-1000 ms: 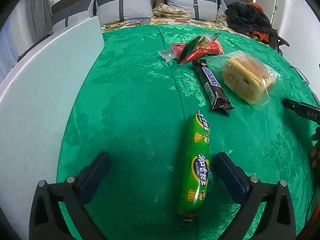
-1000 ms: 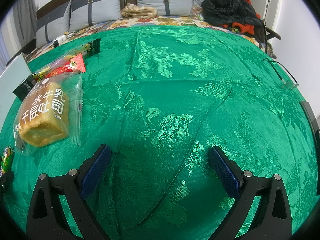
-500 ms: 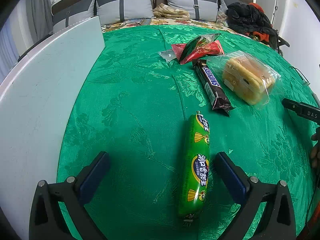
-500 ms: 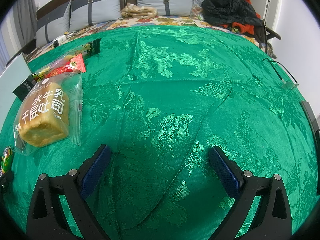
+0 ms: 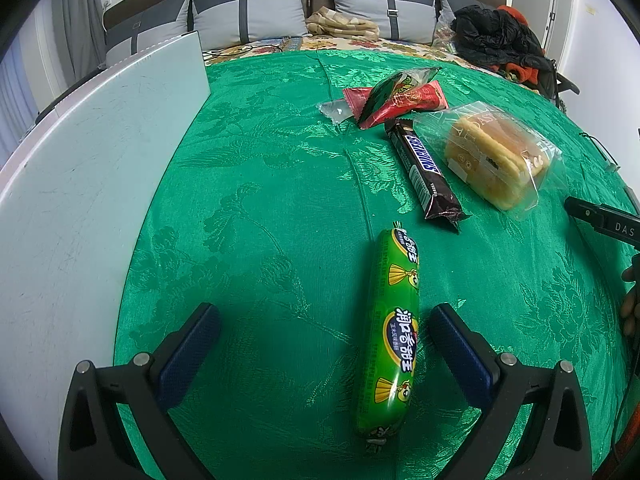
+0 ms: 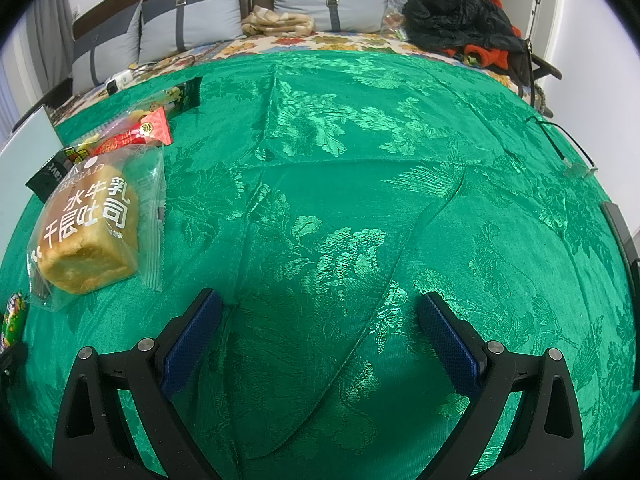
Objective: Organize snacks
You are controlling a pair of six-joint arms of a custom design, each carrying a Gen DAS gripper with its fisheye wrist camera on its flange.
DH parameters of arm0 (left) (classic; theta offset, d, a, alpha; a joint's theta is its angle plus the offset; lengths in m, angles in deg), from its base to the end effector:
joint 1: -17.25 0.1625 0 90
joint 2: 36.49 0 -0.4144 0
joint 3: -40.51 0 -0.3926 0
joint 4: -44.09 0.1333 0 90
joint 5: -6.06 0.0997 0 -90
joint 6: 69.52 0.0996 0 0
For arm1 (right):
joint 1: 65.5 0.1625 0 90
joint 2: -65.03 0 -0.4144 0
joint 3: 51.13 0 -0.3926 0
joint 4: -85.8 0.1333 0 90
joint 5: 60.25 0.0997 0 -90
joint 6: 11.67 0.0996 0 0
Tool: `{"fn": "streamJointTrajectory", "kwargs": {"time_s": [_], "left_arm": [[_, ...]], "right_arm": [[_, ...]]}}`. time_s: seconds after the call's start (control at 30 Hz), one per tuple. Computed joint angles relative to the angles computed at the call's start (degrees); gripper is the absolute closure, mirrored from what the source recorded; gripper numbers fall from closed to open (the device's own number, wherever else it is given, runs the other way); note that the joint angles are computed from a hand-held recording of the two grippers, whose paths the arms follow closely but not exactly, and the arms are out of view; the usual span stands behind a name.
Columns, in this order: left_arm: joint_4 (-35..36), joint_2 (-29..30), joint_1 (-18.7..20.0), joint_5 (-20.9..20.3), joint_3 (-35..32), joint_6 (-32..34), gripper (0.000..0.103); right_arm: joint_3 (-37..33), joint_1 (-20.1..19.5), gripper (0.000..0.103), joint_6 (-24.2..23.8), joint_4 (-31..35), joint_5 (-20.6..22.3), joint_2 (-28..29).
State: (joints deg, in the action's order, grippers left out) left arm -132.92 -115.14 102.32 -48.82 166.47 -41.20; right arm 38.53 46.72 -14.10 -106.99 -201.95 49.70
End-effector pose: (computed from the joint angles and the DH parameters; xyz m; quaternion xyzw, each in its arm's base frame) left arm 0.1489 -0.4911 0.2812 0.1584 0.8886 -0.2595 0.3435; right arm 0.2865 -0.5557 -0.1127 0.0815 -0.8751 0.2906 0.3783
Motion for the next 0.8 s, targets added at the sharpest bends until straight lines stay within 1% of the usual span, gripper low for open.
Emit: {"fn": "streamJointTrajectory", "kwargs": {"time_s": [0.7,0.77,0.8], "left_arm": [[-0.13,-0.04,0.04,-0.03,0.1,0.04,0.0],[0.22,-0.01,0.13,-0.18,-0.14,0.13,0.0],[2.16,-0.42,0.16,-0.28,-0.6,0.39,0.0]], "right_arm": [[-0.06,0.01,0.003,0.09,0.13,-0.02,0.0],[-0.06,0.01,0.003,0.09,0.13,-0.01,0.0],[-0.06,0.01,0.003,0.09,0.13,-0.01,0.0]]}}
